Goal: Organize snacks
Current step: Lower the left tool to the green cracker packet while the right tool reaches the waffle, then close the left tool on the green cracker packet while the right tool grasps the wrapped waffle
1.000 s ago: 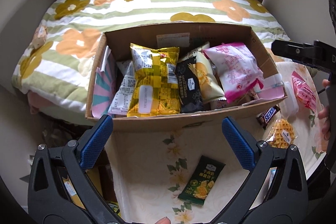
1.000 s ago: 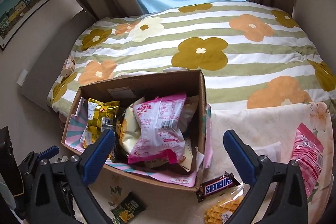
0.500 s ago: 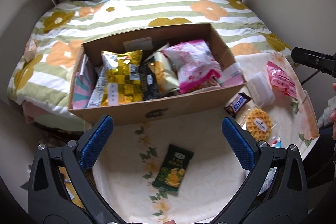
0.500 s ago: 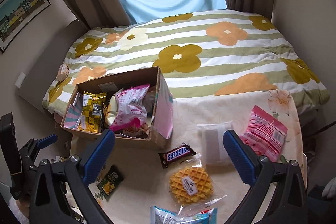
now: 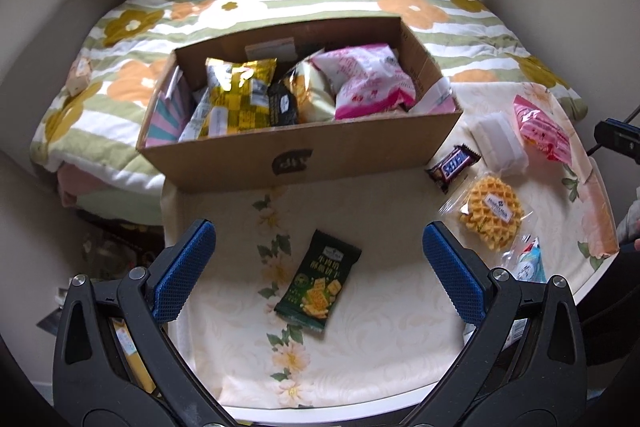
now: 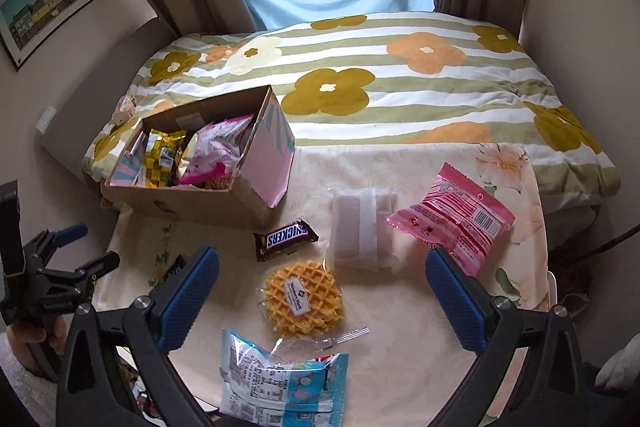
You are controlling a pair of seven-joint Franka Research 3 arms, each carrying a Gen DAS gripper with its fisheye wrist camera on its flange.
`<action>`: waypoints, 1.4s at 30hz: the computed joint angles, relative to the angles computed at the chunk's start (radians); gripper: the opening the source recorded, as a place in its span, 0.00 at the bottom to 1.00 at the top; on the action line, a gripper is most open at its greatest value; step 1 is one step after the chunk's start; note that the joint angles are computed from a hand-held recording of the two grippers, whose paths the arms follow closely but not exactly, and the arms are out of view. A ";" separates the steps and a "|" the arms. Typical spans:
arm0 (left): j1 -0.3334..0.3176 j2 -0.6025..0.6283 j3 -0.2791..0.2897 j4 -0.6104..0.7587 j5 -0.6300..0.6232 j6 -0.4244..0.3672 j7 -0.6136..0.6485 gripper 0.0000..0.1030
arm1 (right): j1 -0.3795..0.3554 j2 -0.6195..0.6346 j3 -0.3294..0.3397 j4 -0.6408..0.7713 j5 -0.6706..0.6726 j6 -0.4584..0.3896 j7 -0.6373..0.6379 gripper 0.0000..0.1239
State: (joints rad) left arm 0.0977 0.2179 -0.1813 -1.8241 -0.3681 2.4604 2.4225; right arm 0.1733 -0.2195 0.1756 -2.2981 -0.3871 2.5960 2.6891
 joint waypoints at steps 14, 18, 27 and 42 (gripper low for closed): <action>0.043 0.058 -0.019 -0.107 -0.013 0.097 0.178 1.00 | 0.043 0.152 0.007 -0.048 -0.181 0.220 -0.029 0.83; 0.066 0.102 -0.041 -0.087 -0.026 0.090 0.248 0.93 | 0.098 0.212 -0.027 -0.002 -0.213 0.155 -0.035 0.83; 0.081 0.187 -0.058 -0.025 0.020 0.026 0.306 0.77 | 0.168 0.270 -0.088 0.017 -0.166 0.150 -0.067 0.83; 0.104 0.240 -0.064 0.065 0.046 -0.089 0.362 0.49 | 0.194 0.312 -0.120 0.059 -0.084 0.101 -0.150 0.83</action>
